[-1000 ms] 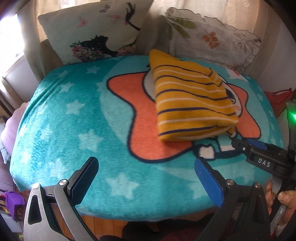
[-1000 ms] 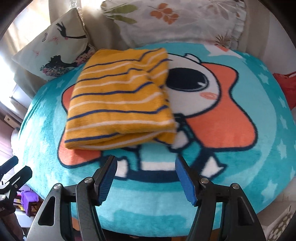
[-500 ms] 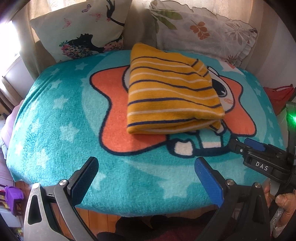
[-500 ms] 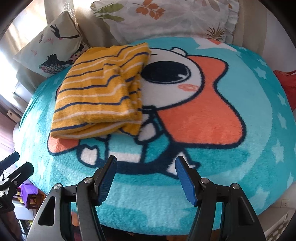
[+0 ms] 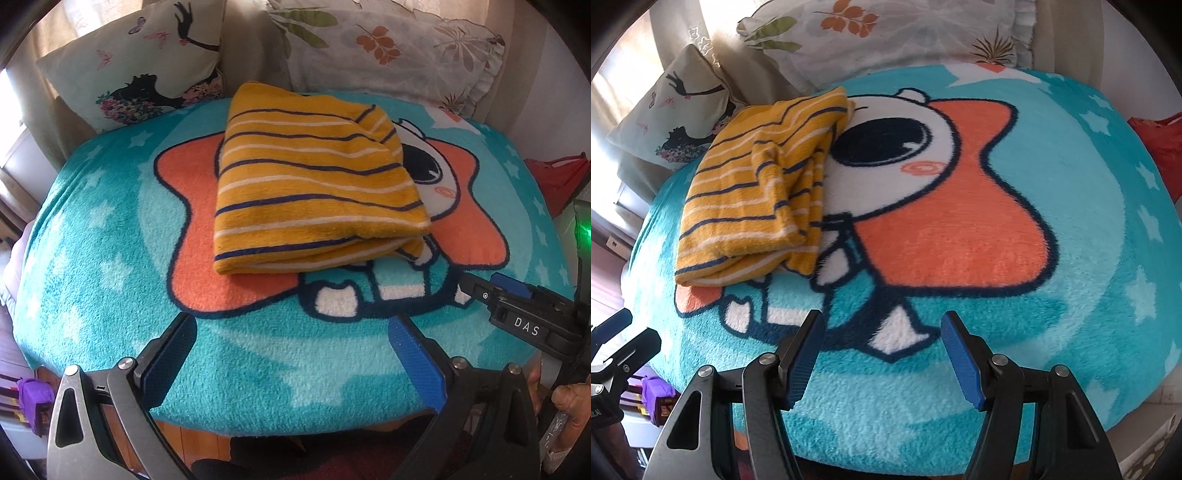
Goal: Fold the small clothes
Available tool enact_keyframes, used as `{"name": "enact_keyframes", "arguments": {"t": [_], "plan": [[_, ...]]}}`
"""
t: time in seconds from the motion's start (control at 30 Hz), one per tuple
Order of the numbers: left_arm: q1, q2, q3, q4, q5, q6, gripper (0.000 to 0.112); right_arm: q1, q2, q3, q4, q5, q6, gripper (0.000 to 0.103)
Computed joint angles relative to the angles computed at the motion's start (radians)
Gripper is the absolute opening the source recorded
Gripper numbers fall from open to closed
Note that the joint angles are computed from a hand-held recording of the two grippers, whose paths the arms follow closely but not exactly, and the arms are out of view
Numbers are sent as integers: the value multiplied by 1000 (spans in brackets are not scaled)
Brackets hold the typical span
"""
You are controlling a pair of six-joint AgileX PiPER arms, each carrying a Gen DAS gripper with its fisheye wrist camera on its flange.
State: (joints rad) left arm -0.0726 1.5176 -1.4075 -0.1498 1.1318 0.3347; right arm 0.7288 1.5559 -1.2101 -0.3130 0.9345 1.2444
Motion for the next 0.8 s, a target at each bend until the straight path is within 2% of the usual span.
{"name": "enact_keyframes", "arguments": {"t": [0.8], "plan": [[-51, -9, 4, 42, 1, -56, 103, -18, -40, 72, 9, -52, 2, 70]]}}
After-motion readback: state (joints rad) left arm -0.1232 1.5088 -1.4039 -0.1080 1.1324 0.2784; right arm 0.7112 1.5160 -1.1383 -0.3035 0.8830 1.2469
